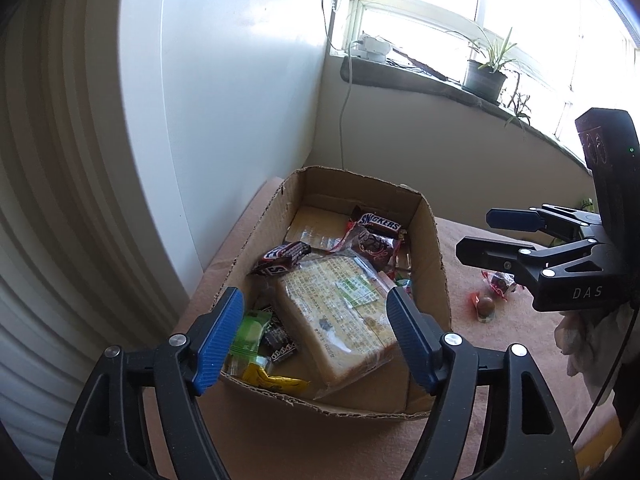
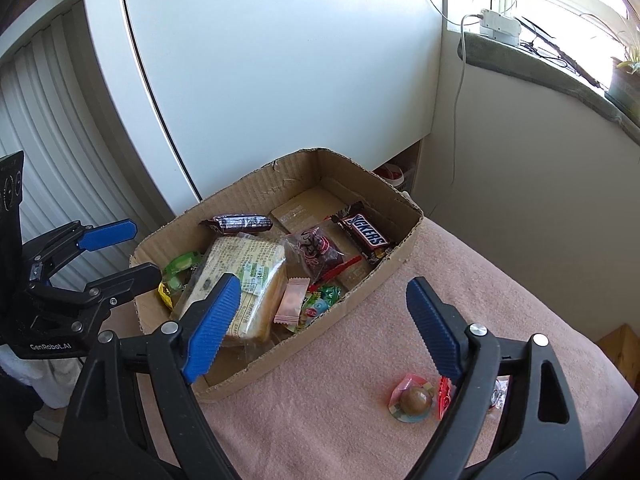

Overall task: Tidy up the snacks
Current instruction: 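Grasp the round brown candy with the left tool while the right tool grasps the red-edged chocolate bag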

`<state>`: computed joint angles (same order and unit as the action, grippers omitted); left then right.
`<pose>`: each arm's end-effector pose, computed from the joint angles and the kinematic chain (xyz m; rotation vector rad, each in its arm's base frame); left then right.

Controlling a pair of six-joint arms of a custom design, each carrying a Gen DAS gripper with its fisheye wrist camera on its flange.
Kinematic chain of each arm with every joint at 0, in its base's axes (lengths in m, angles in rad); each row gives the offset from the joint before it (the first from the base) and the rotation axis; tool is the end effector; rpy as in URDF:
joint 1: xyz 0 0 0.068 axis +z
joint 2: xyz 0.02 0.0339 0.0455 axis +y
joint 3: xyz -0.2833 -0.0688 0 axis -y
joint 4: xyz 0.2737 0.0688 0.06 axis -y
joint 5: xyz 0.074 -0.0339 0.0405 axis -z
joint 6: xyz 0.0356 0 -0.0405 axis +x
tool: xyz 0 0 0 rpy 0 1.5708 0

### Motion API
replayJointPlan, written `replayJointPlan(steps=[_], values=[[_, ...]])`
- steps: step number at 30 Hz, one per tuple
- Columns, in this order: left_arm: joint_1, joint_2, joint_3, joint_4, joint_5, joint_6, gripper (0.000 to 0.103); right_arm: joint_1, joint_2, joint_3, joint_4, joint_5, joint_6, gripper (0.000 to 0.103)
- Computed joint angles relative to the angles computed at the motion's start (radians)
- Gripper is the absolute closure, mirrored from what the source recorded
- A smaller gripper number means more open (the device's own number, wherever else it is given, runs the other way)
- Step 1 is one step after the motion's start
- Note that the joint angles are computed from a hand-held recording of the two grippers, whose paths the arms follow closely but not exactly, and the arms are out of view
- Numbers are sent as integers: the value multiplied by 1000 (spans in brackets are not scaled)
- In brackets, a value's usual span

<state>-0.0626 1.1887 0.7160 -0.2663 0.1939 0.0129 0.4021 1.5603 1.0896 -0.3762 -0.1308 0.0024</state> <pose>0.2649 -0.0235 0.2318 0.1858 2.2981 -0.2492 0.3300 0.1454 0.2442 -0.5429 2.3757 0.3416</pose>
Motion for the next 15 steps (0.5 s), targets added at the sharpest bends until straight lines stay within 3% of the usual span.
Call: replayJointPlan(steps=[3, 15], values=[[-23, -6, 0, -2, -14, -7, 28, -21, -30, -26, 3, 0, -9, 10], [-151, -34, -2, -5, -69, -65, 28, -186, -128, -106, -32, -70, -66, 9]])
